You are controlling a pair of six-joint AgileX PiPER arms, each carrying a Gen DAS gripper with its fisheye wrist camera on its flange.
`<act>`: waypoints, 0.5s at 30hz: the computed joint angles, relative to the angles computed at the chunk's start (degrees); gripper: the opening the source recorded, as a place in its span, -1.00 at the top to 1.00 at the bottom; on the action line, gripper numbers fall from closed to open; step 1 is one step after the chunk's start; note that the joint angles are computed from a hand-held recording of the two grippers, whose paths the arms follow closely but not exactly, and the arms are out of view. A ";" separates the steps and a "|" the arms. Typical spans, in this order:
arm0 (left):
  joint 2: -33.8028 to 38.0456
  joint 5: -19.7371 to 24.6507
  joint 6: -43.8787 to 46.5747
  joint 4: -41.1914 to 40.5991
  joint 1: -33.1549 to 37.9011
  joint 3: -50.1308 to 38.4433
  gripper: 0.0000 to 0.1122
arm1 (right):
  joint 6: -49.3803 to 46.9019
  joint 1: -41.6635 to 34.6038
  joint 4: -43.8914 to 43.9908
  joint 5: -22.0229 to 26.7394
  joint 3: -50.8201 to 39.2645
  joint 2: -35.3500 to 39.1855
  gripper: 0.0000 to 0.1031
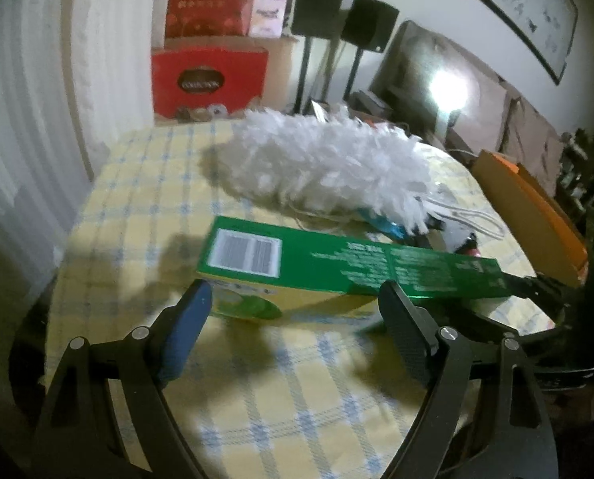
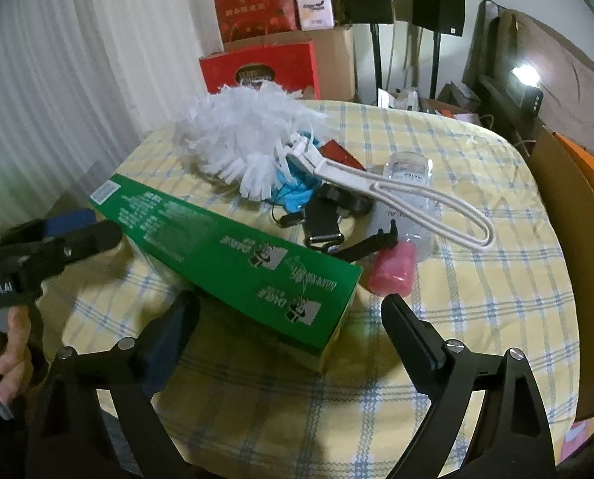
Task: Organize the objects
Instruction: 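Close both grippers on the green DARLIE toothpaste box ends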
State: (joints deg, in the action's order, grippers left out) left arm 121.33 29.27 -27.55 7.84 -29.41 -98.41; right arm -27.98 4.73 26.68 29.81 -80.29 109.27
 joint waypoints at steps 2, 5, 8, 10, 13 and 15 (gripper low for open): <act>0.29 -0.44 0.44 0.28 0.29 -0.01 -0.50 | -0.41 -0.11 0.62 -0.13 0.08 0.13 -0.77; 0.85 -0.90 0.86 1.13 0.14 -0.04 -0.51 | -1.23 -0.38 1.78 -0.29 0.24 0.49 -0.69; 1.10 -1.00 0.84 3.33 -1.17 -0.13 -0.53 | -3.84 -0.91 5.18 -2.08 1.45 -0.01 -0.56; 1.00 -1.51 -0.19 5.89 -2.26 0.17 -0.61 | -6.33 -1.37 8.16 -2.78 1.85 -0.29 -0.55; 1.23 -1.14 -3.69 10.75 -3.59 -0.12 -0.63 | -6.04 -1.37 7.84 -3.18 1.54 -0.26 -0.55; 1.25 -1.18 -4.30 10.87 -3.71 -0.26 -0.63 | -6.06 -1.28 7.76 -3.65 1.70 -0.32 -0.55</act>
